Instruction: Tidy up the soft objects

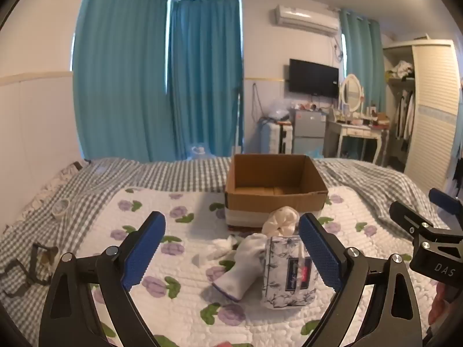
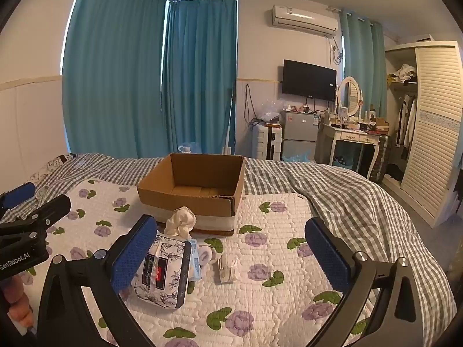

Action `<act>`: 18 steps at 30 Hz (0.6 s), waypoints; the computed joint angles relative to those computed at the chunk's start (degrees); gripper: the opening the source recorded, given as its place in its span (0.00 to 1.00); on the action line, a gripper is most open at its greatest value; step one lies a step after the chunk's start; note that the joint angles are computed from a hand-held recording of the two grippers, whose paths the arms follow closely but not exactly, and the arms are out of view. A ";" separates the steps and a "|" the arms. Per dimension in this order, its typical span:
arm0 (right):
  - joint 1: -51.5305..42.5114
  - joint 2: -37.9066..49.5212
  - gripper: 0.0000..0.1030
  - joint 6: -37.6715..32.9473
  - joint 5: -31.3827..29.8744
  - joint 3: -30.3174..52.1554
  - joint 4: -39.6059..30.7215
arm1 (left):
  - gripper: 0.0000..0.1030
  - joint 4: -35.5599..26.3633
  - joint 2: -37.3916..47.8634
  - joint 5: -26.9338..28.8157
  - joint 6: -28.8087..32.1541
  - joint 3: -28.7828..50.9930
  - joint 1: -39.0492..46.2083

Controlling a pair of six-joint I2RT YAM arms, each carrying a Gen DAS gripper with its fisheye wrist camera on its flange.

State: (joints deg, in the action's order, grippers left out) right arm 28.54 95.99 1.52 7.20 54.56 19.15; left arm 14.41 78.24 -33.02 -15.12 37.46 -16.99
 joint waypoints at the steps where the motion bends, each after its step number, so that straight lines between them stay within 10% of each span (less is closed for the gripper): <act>1: 0.00 0.06 1.00 -0.04 -0.02 -0.03 0.28 | 0.93 0.22 0.01 -0.12 0.06 -0.07 -0.04; 18: 0.13 0.05 1.00 -0.10 0.16 0.15 -0.52 | 0.93 0.32 -0.15 0.69 -0.16 -0.22 0.44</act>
State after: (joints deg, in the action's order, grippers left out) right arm 28.67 96.03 1.41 7.36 54.71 18.63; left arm 14.73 78.09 -32.33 -15.28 37.24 -16.55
